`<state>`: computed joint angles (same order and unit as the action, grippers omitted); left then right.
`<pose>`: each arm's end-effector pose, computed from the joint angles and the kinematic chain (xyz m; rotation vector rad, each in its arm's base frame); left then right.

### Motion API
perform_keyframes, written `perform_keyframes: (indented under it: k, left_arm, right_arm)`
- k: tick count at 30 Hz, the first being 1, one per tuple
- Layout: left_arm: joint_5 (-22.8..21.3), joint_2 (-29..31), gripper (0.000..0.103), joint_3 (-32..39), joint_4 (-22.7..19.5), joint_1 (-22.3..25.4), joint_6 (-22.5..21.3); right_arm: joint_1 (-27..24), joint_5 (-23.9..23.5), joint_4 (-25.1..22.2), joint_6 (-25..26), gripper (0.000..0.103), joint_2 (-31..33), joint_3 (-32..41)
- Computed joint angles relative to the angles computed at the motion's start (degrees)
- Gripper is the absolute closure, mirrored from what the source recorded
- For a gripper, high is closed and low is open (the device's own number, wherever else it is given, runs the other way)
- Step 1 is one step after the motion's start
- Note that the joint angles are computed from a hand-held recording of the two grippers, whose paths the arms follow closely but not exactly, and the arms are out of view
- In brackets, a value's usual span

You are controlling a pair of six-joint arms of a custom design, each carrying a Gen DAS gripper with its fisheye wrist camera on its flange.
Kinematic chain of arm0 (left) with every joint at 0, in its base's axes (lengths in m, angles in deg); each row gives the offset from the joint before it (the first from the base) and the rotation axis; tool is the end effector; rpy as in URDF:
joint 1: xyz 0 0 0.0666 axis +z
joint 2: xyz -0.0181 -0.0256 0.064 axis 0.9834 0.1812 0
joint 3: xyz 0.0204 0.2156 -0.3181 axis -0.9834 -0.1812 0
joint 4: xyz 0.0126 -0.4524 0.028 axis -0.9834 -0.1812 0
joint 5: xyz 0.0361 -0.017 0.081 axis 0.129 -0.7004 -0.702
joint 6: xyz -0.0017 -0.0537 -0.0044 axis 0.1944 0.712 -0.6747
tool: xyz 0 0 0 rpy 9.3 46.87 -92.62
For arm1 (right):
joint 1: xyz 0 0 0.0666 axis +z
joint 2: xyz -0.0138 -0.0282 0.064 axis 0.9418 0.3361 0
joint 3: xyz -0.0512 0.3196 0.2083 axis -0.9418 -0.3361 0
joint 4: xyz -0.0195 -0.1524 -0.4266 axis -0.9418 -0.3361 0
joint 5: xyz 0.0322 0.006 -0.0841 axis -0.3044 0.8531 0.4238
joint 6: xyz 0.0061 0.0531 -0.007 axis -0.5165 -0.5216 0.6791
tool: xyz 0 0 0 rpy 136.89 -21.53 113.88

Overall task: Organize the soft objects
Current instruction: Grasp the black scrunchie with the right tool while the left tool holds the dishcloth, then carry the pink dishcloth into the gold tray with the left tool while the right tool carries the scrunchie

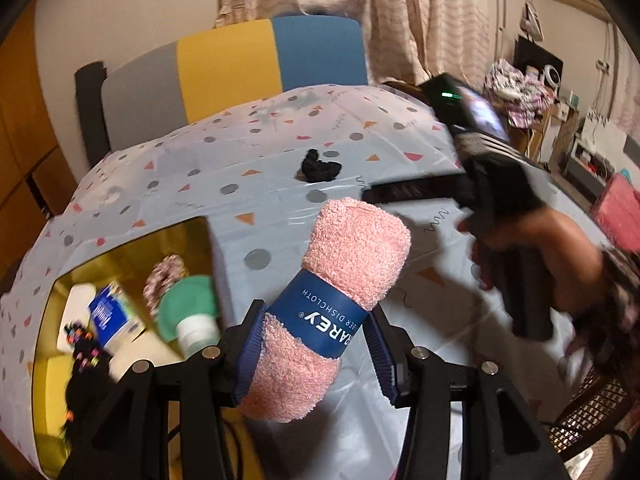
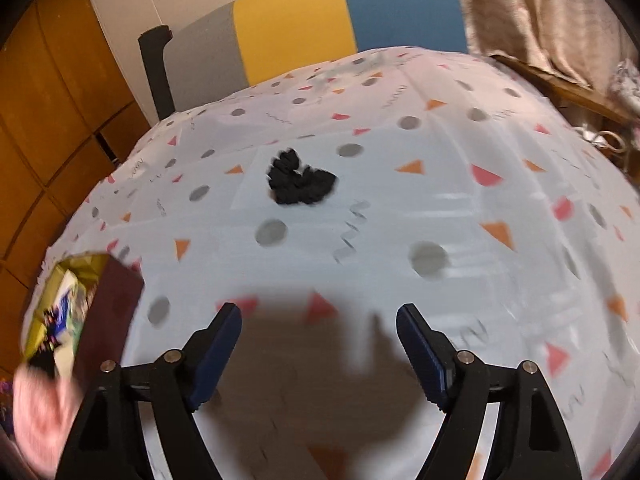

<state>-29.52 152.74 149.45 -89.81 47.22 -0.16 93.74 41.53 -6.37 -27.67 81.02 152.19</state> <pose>0.4956 -0.3064 0.4304 0.3920 2.3544 -0.1158 0.6390 0.2757 0.3850 -0.0203 2.4801 0.3466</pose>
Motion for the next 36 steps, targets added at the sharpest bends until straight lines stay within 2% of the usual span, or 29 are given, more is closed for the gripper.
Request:
perform_keyframes:
  k: [5,8,12,17,19,21,23,24,27,30,36]
  left_arm:
    - [2.3,-3.8,0.053,-3.4,0.8,2.2,3.5]
    - [4.6,-5.5,0.053,-4.7,0.4,3.5,5.4]
    - [6.7,-7.2,0.053,-6.3,0.5,4.9,7.1]
    - [8.2,-8.0,0.053,-7.5,1.1,6.4,9.3]
    - [8.6,-8.0,0.053,-7.5,0.7,6.8,9.7]
    - [9.1,-7.9,0.053,-7.6,0.6,7.0,9.7]
    - [9.1,-8.2,0.053,-8.0,0.8,6.9,9.9]
    - [9.1,-8.3,0.053,-8.1,1.1,6.9,10.0]
    - [9.2,-8.3,0.053,-8.2,1.1,7.1,10.2]
    - [9.1,-8.5,0.053,-8.5,1.0,7.0,10.5]
    - [8.2,-10.0,0.053,-10.2,1.4,6.8,11.2]
  right_arm:
    - [-0.4,0.0,-4.4,-1.8,0.019,10.5,14.8]
    - [-0.6,0.6,-9.3,-3.6,0.019,18.0,26.0]
    - [-0.2,3.4,-14.8,-1.7,0.019,25.8,38.2]
    - [-0.1,5.4,-24.5,1.1,0.022,37.8,57.7]
    - [-0.3,5.3,-25.6,1.3,0.023,39.9,60.7]
    - [-0.5,4.7,-25.1,1.1,0.032,40.2,60.8]
    - [-0.6,4.4,-22.9,1.2,0.038,38.4,57.2]
    - [-0.6,4.5,-21.0,2.1,0.047,36.9,54.4]
    - [-0.3,4.0,-20.1,4.6,0.066,36.1,53.0]
    - [0.0,3.3,-15.9,4.7,0.071,31.0,44.2]
    - [0.9,1.2,-7.3,3.5,0.074,19.9,26.4]
